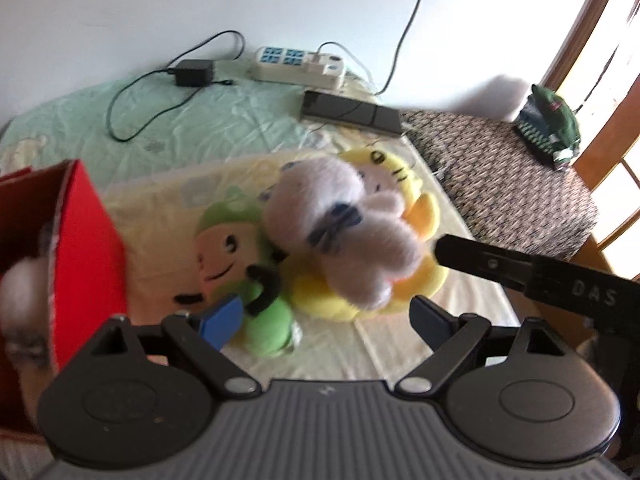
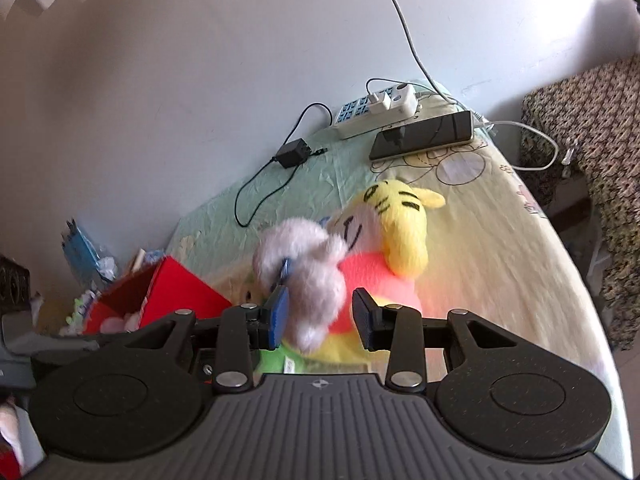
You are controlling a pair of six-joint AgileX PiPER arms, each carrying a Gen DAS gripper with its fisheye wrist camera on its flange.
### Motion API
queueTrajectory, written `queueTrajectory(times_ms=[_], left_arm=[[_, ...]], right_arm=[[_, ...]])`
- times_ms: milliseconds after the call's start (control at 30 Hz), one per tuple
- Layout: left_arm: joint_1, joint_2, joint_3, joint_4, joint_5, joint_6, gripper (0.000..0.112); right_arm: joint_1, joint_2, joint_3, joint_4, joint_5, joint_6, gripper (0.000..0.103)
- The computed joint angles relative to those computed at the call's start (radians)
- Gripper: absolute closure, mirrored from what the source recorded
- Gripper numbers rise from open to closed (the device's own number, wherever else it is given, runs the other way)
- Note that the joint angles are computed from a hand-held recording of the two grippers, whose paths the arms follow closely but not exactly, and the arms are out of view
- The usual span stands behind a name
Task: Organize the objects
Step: 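Grasp the lavender bunny lying on the yellow tiger with the right gripper, then lift the lavender bunny and carry it toward the red box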
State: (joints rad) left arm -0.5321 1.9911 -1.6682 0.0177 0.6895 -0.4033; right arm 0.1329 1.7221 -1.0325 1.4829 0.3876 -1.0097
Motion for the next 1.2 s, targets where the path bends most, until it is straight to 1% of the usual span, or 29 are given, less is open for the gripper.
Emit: queueTrajectory(times_ms=[100, 200, 333, 367, 533, 667, 800, 867, 933, 1000, 1133, 1200], left_arm=[[0.028, 0.021, -0.013, -0.104, -0.024, 0.067, 0.022], [0.054, 0.041, -0.021, -0.197, -0.04, 0.125, 0.024], [0.084, 0.062, -0.023, -0.342, -0.073, 0.235, 0.024], [0.087, 0.069, -0.028, -0.36, -0.077, 0.256, 0.024], [0.088, 0.125, -0.086, -0.392, -0.061, 0.303, 0.024], [0.103, 0.164, -0.124, -0.418, -0.046, 0.322, 0.024], [0.105, 0.194, -0.162, -0.387, -0.036, 0.314, 0.024], [0.101, 0.207, -0.179, -0.37, -0.028, 0.311, 0.025], [0.096, 0.216, -0.193, -0.348, -0.02, 0.305, 0.026], [0.095, 0.218, -0.196, -0.351, -0.017, 0.315, 0.029], [0.093, 0.2, -0.172, -0.358, -0.027, 0.334, 0.031], [0.089, 0.18, -0.144, -0.369, -0.04, 0.352, 0.035]], right_arm=[[-0.029, 0.048, -0.053, -0.005, 0.049, 0.039, 0.065], [-0.038, 0.094, -0.106, -0.023, 0.069, 0.076, 0.066], [-0.05, 0.156, -0.17, -0.014, 0.113, 0.075, 0.066], [-0.05, 0.168, -0.184, -0.018, 0.118, 0.076, 0.066], [-0.053, 0.242, -0.265, -0.093, 0.164, 0.159, 0.066], [-0.064, 0.28, -0.294, -0.105, 0.205, 0.197, 0.067], [-0.076, 0.319, -0.319, -0.093, 0.271, 0.223, 0.067], [-0.08, 0.335, -0.326, -0.08, 0.301, 0.228, 0.069], [-0.083, 0.339, -0.325, -0.068, 0.315, 0.226, 0.07], [-0.089, 0.341, -0.32, -0.06, 0.332, 0.221, 0.072], [-0.095, 0.329, -0.302, -0.054, 0.356, 0.201, 0.073], [-0.094, 0.319, -0.293, -0.058, 0.356, 0.198, 0.073]])
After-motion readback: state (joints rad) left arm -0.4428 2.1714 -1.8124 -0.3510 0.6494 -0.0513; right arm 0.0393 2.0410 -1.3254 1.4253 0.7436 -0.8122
